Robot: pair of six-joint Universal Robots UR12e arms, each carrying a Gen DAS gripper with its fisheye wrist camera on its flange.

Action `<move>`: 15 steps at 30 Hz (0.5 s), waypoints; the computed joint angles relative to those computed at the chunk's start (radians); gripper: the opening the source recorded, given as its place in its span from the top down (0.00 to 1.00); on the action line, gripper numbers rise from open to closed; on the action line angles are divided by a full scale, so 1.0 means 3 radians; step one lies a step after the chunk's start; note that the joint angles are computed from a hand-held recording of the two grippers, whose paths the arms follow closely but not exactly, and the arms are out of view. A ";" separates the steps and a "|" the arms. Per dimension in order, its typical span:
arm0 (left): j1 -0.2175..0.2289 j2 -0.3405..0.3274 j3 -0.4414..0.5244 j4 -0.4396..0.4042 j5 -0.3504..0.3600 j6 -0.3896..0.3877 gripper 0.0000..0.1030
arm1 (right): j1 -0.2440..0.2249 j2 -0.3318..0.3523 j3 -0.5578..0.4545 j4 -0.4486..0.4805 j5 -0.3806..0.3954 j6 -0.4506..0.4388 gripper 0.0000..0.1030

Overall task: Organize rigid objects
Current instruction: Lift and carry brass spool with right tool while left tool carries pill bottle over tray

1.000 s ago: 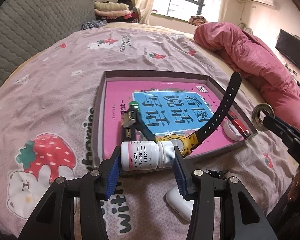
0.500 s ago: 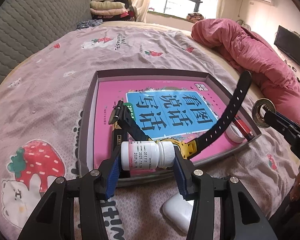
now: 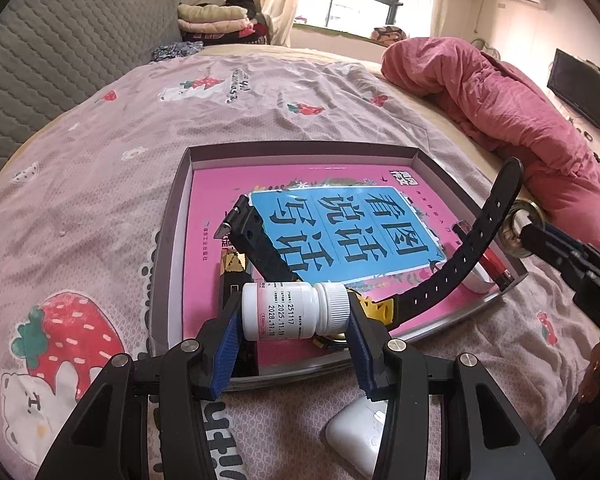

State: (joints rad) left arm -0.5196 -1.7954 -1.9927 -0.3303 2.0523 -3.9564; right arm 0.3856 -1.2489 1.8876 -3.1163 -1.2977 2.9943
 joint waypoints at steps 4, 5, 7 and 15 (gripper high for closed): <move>0.0001 0.0002 0.0000 0.0008 -0.0025 0.0002 0.52 | 0.0029 0.0015 -0.0013 0.0079 0.0026 -0.0096 0.67; 0.0001 0.0003 0.0000 0.0015 -0.0039 0.0008 0.52 | 0.0035 0.0015 -0.0012 0.0098 0.0044 -0.0111 0.67; -0.0003 0.0000 0.0006 0.0013 -0.0048 0.0013 0.52 | 0.0051 0.0017 -0.0012 0.0123 0.0042 -0.0162 0.67; 0.0023 0.0000 0.0003 -0.0044 -0.0179 -0.0078 0.52 | 0.0085 0.0022 -0.0028 0.0297 -0.0050 -0.0209 0.67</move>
State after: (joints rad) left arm -0.5128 -1.7955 -1.9917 -0.3434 1.9986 -3.9798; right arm 0.4112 -1.2424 1.8793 -3.0272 -1.3125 2.9315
